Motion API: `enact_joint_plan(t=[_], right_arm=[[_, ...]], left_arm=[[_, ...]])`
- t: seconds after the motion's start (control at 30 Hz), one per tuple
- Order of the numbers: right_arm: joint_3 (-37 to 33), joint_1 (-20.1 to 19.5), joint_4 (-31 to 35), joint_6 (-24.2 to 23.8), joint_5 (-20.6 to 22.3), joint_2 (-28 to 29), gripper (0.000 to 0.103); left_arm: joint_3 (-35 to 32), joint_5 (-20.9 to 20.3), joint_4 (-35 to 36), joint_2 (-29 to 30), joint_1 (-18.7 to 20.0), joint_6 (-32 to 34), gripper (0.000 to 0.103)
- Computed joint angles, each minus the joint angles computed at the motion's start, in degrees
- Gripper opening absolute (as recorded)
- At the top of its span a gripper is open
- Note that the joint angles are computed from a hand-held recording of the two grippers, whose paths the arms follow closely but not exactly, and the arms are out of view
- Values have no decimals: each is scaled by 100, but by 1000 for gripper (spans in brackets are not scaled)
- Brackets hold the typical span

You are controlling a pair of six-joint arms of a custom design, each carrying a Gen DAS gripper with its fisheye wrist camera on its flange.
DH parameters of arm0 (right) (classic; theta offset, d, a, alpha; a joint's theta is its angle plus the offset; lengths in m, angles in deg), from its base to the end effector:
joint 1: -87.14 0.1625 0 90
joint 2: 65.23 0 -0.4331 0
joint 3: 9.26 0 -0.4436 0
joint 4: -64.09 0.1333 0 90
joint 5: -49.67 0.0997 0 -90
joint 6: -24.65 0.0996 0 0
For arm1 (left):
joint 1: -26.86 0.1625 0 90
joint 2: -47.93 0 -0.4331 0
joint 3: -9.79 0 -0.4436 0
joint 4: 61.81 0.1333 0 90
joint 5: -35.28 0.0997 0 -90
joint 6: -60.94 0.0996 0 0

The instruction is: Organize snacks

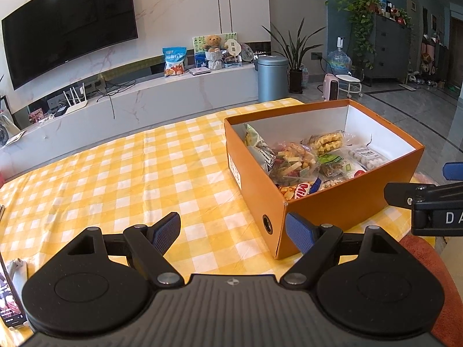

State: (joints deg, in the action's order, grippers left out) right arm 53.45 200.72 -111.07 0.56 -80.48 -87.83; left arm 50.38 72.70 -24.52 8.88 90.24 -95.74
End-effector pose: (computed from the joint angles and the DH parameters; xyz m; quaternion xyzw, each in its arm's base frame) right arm 0.4087 -0.7637 0.0599 0.2303 -0.8467 0.3584 0.3187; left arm -0.1526 -0.7786 0.3078 0.1680 0.8138 -0.3985 0.3882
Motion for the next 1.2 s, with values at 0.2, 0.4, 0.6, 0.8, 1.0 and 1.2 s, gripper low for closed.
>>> enact_joint_plan(t=[0.2,0.4,0.6,0.8,1.0,1.2], right_arm=[[-12,4,-19,-33,-17,16,96],[-22,9,-38,-85,-28,34,96],[-22,11,-39,-98,-46,42,96],[-15,12,-40,-97,-39,36,96],[11,15,-29,-107,-26,22,97],[8,17,-26,-103,-38,24,96]], left_arm=[[7,-1,10,-6,-3,-10,97],[-7,3,22,1,1,-15,97],[-12,1,67,3,-8,-89,97],[18,-30,36,-9,-23,-133,97],[104,-68,-68,-55,-44,-115,97],[108,-72,-71,-60,-53,-111,97]])
